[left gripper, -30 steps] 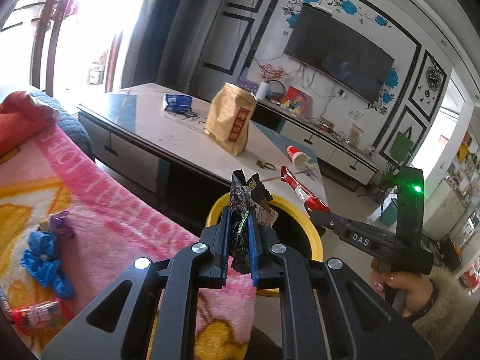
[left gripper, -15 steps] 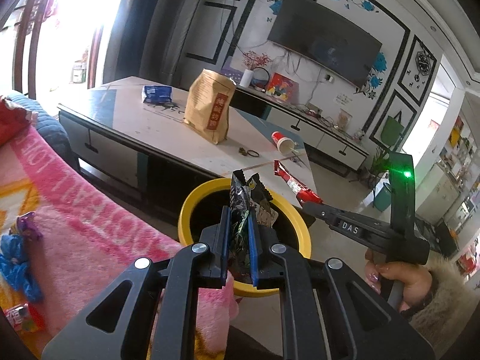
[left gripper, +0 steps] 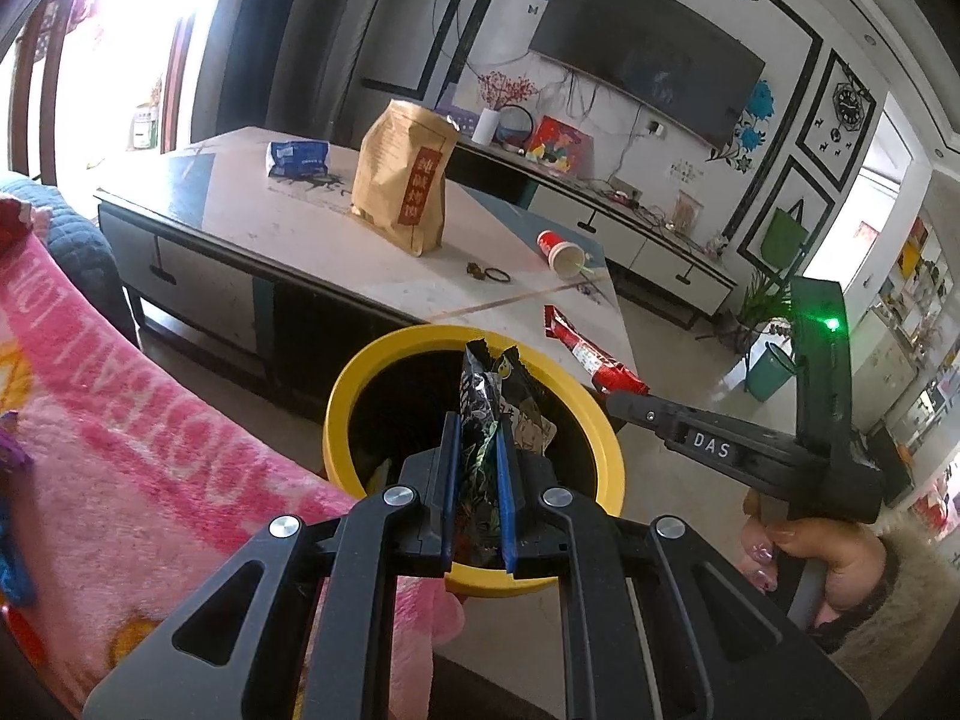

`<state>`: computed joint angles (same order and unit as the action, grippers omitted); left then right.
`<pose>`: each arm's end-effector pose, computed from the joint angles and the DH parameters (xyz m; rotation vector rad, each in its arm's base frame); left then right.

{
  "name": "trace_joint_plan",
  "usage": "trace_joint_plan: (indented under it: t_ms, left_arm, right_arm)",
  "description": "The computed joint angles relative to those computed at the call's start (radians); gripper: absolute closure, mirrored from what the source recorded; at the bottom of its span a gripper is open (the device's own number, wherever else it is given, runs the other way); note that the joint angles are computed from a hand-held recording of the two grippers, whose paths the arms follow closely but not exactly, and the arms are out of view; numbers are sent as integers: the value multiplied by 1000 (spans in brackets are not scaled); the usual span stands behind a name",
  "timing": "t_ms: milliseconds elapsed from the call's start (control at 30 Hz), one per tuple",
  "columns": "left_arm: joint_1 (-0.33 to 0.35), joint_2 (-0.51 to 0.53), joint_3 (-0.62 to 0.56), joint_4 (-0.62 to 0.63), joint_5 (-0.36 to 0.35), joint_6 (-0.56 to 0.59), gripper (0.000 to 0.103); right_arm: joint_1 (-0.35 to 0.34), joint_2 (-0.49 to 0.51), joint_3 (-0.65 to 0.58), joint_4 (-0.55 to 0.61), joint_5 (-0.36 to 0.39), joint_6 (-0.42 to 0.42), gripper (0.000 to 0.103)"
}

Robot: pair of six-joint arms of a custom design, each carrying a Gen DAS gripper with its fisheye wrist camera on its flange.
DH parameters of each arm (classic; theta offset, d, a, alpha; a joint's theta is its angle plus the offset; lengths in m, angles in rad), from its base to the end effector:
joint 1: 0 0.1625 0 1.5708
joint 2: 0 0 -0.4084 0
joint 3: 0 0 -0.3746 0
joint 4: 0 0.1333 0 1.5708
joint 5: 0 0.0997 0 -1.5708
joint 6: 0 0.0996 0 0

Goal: Collect trash
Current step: 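Open both tools to drop the wrappers into the bin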

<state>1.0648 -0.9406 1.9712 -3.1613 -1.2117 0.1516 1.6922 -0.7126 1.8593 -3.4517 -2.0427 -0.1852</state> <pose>-0.1278 -0.5778 0.1451 0.7554 2.6602 -0.8699 0.1596 -0.5816 0.0890 0.1532 -2.5037 0.9408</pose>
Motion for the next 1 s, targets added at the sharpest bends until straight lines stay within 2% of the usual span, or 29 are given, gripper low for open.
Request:
trace_joint_plan:
  t_ms: [433, 500, 533, 567, 600, 633, 700, 767, 833, 900, 1000]
  left_arm:
    - [20, 94, -81, 35, 11, 4, 92]
    - [25, 104, -89, 32, -2, 4, 90]
    - [29, 109, -92, 26, -12, 5, 80]
    - [30, 111, -88, 8, -10, 4, 51]
    - [31, 114, -87, -4, -3, 0, 34]
    - [36, 112, -86, -10, -11, -12, 21]
    - [45, 102, -79, -20, -40, -26, 21]
    - [39, 94, -64, -40, -13, -23, 14]
    - [38, 81, -50, -52, -13, -19, 9]
    - [38, 66, -34, -66, -12, -24, 8]
    - [37, 47, -13, -89, 1, -28, 7]
  right_arm:
    - [-18, 1, -10, 55, 6, 12, 101]
    - [-20, 1, -13, 65, 8, 16, 97]
    - [-20, 3, -14, 62, 4, 22, 91]
    - [-21, 4, -13, 57, 4, 28, 77]
    - [-20, 5, -12, 49, 3, 29, 70]
    - [-18, 8, -12, 41, -4, 30, 68]
    - [-16, 10, -12, 25, -11, 26, 61]
    - [-13, 11, -11, 13, -15, 27, 54]
    - [-10, 12, -10, 2, -12, 28, 52]
    - [-3, 15, -11, -6, -11, 22, 48]
    - [10, 21, -11, -19, -5, 10, 48]
